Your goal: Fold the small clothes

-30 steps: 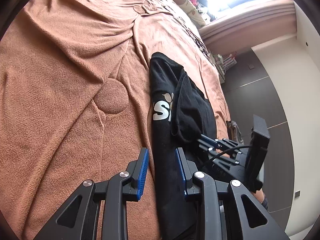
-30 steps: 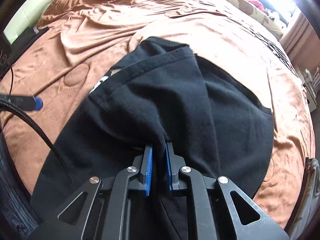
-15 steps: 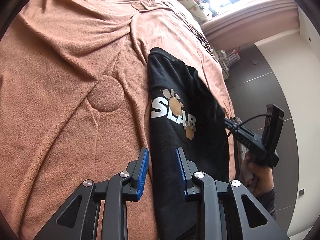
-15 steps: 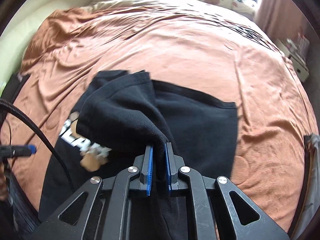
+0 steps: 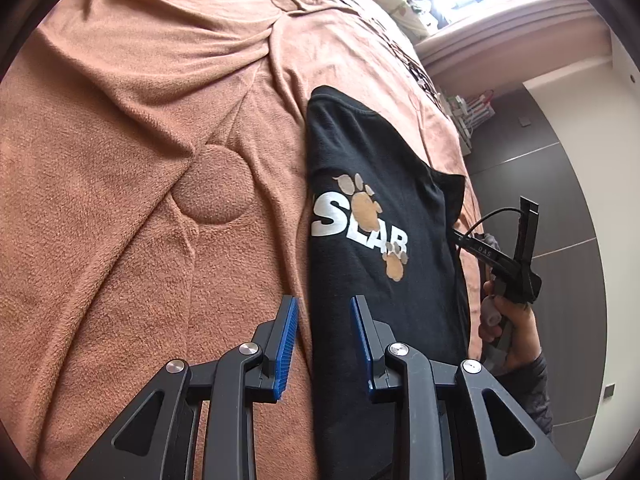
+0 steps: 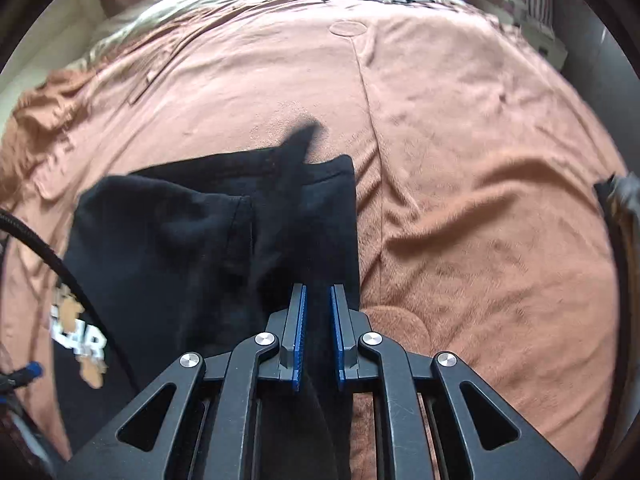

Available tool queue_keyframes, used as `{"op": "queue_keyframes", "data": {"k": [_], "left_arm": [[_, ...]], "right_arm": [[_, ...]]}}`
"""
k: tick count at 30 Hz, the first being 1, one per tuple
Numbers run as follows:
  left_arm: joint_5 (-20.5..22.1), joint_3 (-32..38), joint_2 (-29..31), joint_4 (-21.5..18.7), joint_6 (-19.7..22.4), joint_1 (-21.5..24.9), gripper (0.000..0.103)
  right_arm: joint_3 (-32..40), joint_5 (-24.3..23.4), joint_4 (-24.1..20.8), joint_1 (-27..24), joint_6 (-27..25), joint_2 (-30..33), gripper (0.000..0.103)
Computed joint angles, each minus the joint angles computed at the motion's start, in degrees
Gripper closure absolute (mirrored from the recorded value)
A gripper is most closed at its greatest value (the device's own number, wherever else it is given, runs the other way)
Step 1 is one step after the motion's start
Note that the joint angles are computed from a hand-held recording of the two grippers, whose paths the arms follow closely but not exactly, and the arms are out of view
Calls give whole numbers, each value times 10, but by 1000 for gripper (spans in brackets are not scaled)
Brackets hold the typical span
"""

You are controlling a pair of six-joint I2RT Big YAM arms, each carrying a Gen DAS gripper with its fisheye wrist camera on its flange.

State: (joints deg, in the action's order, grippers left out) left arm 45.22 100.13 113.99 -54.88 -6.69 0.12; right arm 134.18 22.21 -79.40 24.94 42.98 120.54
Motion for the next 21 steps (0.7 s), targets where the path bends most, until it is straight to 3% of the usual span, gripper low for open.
{"op": "queue_keyframes", "data": {"k": [3,6,7,12,14,21], "left_arm": [[-3,1,1,1,-2,-1,74],[-8,6,4,-2,-2,-1,74],[-9,8,5,-3,-3,0,74],[-16,28,18,-16,-5,-2,69],[-21,38,24,-21,-4,-4,65],[-40,97,61,-57,10,-20,65]], "right_arm": [[-25,-4,12,5,-8,-21,90],[-69,-4,36,10,-3,-53,61],[-80,-5,44,12,-3,-62,58],[-132,-34,77,16,-20,-99,57],[-132,-38,77,16,-29,-99,57],[-133,-46,77,-3,-26,-89,58]]}}
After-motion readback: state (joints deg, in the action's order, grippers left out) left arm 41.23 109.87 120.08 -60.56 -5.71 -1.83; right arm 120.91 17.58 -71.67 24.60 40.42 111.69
